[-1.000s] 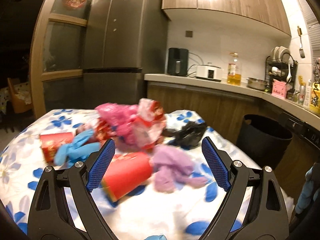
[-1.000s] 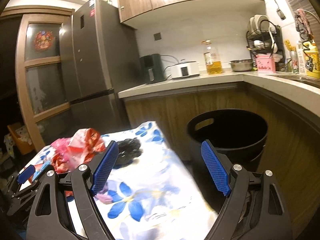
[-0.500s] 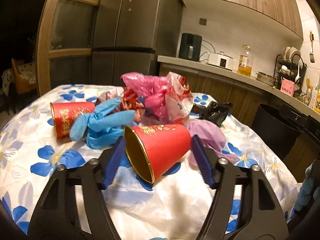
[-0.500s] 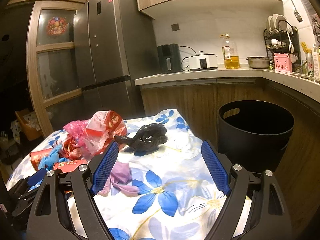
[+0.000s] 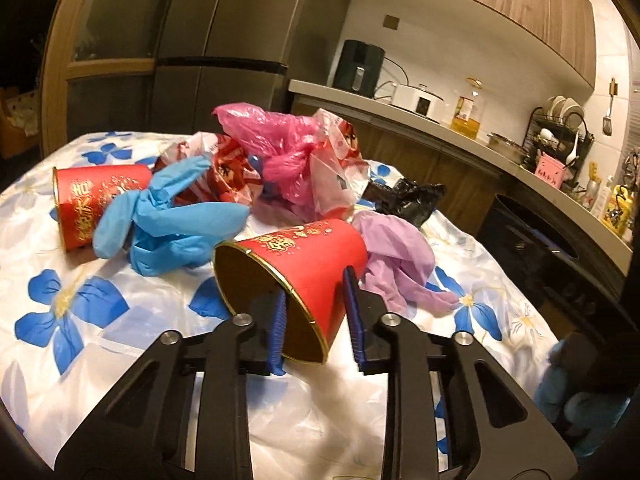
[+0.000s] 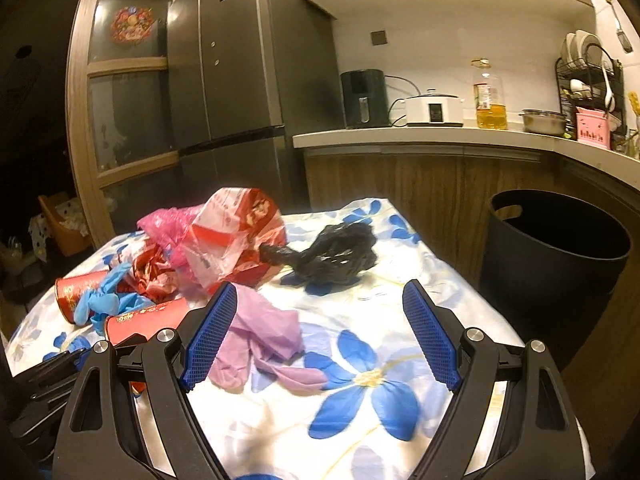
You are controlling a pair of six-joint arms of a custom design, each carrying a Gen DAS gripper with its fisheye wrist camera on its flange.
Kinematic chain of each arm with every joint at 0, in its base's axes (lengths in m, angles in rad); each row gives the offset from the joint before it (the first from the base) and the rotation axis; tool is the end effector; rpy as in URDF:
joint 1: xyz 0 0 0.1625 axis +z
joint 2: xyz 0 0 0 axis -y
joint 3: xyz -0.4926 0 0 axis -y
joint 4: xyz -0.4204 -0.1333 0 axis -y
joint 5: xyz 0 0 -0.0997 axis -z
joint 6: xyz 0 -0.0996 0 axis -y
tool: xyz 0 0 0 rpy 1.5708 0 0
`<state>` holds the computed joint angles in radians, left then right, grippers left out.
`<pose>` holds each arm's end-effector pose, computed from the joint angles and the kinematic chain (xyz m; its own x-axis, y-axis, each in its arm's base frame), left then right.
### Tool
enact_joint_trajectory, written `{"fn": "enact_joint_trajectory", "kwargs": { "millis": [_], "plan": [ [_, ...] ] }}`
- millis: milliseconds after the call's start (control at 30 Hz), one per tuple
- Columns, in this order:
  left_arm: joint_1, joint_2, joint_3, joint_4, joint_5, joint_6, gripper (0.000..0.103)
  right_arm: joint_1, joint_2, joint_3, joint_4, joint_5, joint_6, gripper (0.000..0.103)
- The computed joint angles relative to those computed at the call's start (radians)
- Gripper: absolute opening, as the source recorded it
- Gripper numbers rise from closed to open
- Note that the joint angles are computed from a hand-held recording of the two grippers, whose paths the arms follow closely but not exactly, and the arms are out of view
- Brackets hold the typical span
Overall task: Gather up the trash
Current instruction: 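Grasp the red paper cup with the left tool while the right tool grasps the purple glove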
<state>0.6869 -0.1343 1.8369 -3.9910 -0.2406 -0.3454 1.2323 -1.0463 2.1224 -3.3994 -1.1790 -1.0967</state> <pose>-0.2590 -0.5099 -0.1406 -0.8041 -0.3695 -0.4658 0.3298 0.3748 -0.8665 -0.0316 -0.6058 0.2198 -0.6532 -0.5849 0.4808 -0.7421 0.3684 -0.5600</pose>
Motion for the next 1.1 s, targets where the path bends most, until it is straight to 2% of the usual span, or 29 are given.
{"fn": "enact_joint_trajectory", "kwargs": {
  "millis": [200, 500, 600, 700, 767, 833, 867, 967, 1100],
  "plan": [
    [0.001, 0.005, -0.008, -0.057, -0.034, 0.072, 0.007, 0.020, 0.045, -0.012, -0.023, -0.045, -0.009, 0.082],
    [-0.029, 0.023, -0.037, -0.217, -0.016, 0.272, 0.001, 0.045, 0.086, -0.035, -0.002, -0.120, -0.021, 0.074],
    [-0.033, 0.024, -0.037, -0.235, -0.013, 0.293, 0.001, 0.053, 0.098, -0.039, 0.004, -0.145, -0.036, 0.069],
    [-0.036, 0.022, -0.030, -0.232, -0.009, 0.288, 0.001, 0.061, 0.109, -0.048, 0.023, -0.175, -0.045, 0.057],
    [-0.037, 0.021, -0.029, -0.236, -0.008, 0.290, 0.001, 0.064, 0.113, -0.058, 0.046, -0.192, -0.045, 0.044],
    [-0.042, 0.023, -0.032, -0.247, -0.002, 0.304, 0.002, 0.066, 0.113, -0.064, 0.069, -0.200, -0.048, 0.037],
    [-0.043, 0.024, -0.034, -0.249, 0.001, 0.309, 0.002, 0.066, 0.112, -0.066, 0.076, -0.201, -0.050, 0.030],
    [-0.051, 0.026, -0.039, -0.250, 0.014, 0.315, 0.002, 0.062, 0.106, -0.061, 0.088, -0.188, -0.058, 0.017],
    [-0.062, 0.030, -0.047, -0.257, 0.031, 0.328, 0.001, 0.052, 0.089, -0.052, 0.098, -0.147, -0.061, 0.009]
  ]
}}
